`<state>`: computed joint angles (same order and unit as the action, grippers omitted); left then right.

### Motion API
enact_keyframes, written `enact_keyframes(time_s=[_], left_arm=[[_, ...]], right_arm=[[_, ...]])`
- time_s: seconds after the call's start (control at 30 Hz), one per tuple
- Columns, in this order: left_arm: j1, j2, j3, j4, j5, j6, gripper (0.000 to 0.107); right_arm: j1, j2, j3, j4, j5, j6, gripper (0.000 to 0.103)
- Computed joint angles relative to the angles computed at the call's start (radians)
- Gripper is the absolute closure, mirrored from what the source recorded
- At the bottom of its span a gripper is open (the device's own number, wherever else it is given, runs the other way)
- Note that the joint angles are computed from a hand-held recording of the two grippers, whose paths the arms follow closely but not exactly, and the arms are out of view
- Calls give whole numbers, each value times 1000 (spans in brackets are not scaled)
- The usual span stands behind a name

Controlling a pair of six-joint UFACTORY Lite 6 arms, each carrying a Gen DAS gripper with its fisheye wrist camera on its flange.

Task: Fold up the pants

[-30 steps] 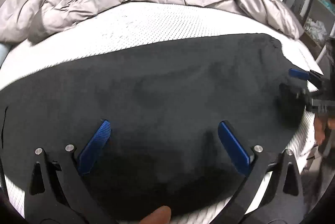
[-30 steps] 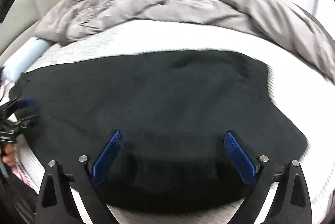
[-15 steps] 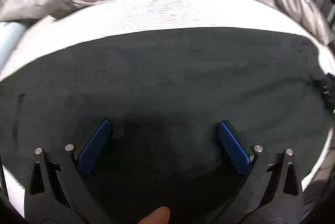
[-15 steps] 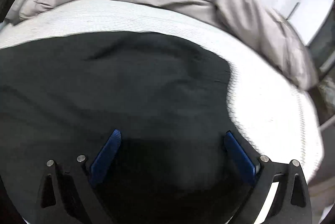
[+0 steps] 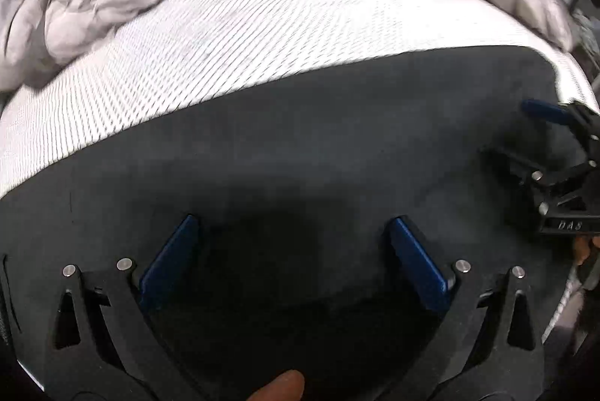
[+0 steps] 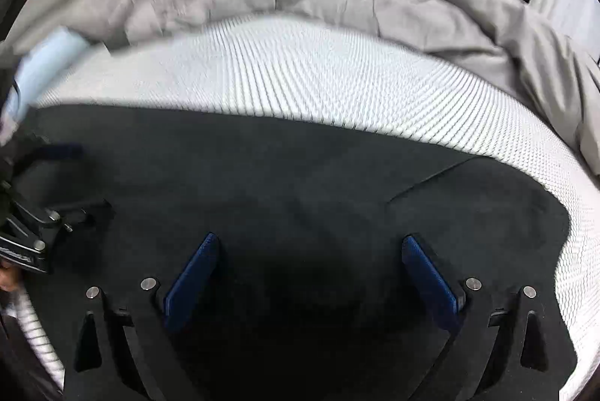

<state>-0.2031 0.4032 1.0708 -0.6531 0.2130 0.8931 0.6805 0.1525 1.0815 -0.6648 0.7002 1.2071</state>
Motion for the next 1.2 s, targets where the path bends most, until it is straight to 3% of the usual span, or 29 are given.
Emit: enact_keyframes(time_s=[0.07, 0.13, 0.2, 0.23, 0.3, 0.37, 0.47, 0.57, 0.73, 0.83, 0.9, 0.97, 1.07, 1.13, 1.2], left_arm=[[70, 31, 40, -102, 69, 102, 5], [130, 23, 33, -111, 44, 126, 5], [198, 45, 58, -98, 24, 128, 6], [240, 69, 92, -153, 65, 191, 6], [271, 67, 95, -138, 38, 193, 5], [277, 38, 71, -101, 18, 159, 5], [314, -71, -2, -300, 113, 379, 5], [275, -163, -62, -473, 129, 534, 5], [112, -41, 64, -376, 101, 331, 5], [44, 95, 176, -214, 47, 139, 5], [23, 190, 263, -15, 40, -70, 5], [24, 241, 298, 134, 1, -236, 5], [66, 259, 319, 155, -7, -273, 5], [87, 259, 317, 188, -24, -321, 5], [106, 265, 335, 125, -4, -262, 5]], right_arm=[[2, 38, 1, -42, 88, 32, 3], [-31, -16, -60, -94, 174, 88, 3], [-40, -47, -122, -159, 357, 166, 3], [-54, -64, -155, -178, 411, 179, 3], [-119, -172, -258, -168, 392, 191, 3], [-210, -296, -337, -142, 270, 172, 3], [-155, -357, -316, -127, 330, 193, 3], [-77, -346, -216, -155, 326, 209, 3], [-90, -111, -7, -81, -13, 111, 3], [-82, 133, 189, -25, -37, -11, 3], [-110, 230, 253, 47, -67, -104, 6], [-117, 258, 254, 39, -10, -98, 7], [-178, 167, 134, -57, 83, 17, 4], [-227, 118, 54, -161, 238, 121, 5], [-295, 36, -38, -183, 257, 149, 5]])
